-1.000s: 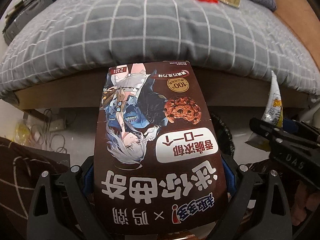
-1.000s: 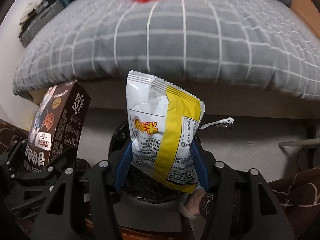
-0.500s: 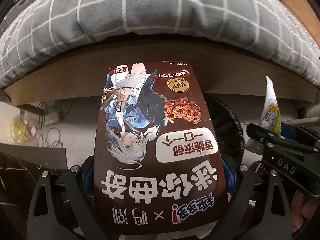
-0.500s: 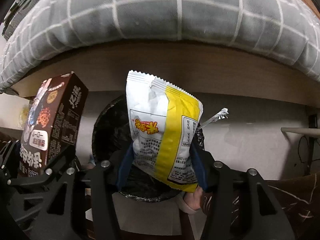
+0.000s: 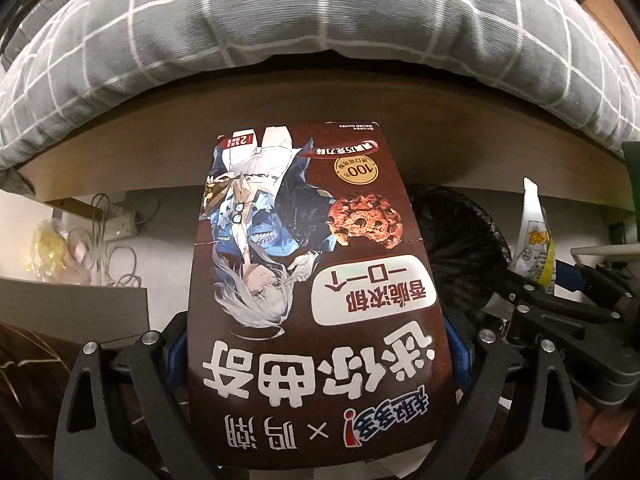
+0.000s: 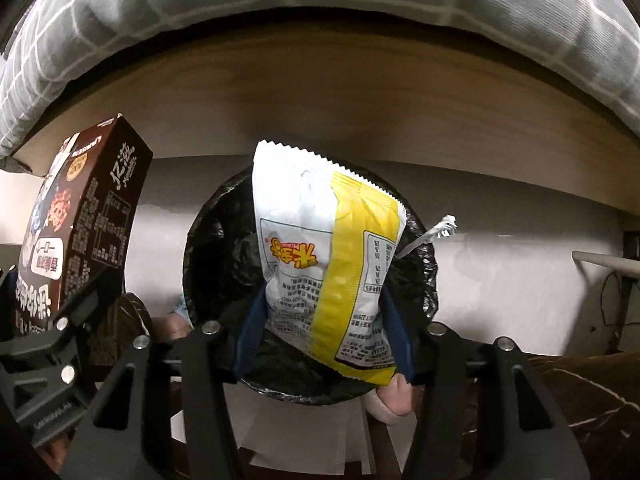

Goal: Collect trash
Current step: 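Lift the snack box and wrapper and carry them over the bin, then open the right tool to drop the wrapper while the left tool releases the snack box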

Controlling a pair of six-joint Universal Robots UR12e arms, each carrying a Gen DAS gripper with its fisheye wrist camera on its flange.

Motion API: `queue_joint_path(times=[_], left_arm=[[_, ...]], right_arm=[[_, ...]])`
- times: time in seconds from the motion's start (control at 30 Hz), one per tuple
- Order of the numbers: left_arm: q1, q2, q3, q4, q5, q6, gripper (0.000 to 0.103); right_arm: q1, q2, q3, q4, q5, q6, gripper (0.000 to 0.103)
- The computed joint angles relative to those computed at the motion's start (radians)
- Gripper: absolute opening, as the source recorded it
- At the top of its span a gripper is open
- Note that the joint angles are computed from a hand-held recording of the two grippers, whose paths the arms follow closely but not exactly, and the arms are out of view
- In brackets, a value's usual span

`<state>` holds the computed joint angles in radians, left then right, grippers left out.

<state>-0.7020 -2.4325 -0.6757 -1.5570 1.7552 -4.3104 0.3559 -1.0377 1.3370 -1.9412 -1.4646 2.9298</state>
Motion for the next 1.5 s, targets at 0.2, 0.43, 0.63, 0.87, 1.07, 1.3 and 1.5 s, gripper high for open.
queue_joint_path(times=[0.2,0.43,0.63,0.87,1.07,1.3,1.5], left_arm=[[0.001,-0.003,0.014,-0.032,-0.020,-0.024,0.092],[-0.002,-0.012,0.036,-0.036,-0.012,-0.021,0.092],[0.007,0.020,-0.040,0.025,-0.025,-0.009,0.092],[0.008,0.007,-0.048,0.103,-0.042,0.044,0.092],[0.008,-0.039,0.018,0.089,-0.055,0.079,0.092],[0.006,-0.060,0.039,0.102,-0.071,0.126,0.092],[0.003,-0.060,0.025,0.126,-0.053,0.138,0.094]], right_arm=[[0.015,-0.013,0.022,-0.026,-0.018,-0.022,0.070],[0.018,-0.018,0.034,-0.060,-0.066,-0.001,0.093],[0.007,-0.021,0.030,-0.063,-0.093,0.011,0.096],[-0.018,-0.045,0.063,-0.109,-0.120,0.016,0.096],[-0.042,-0.053,0.083,-0.133,-0.133,0.061,0.096],[-0.064,-0.068,0.101,-0.154,-0.123,0.114,0.096],[-0.073,-0.071,0.104,-0.158,-0.121,0.145,0.096]])
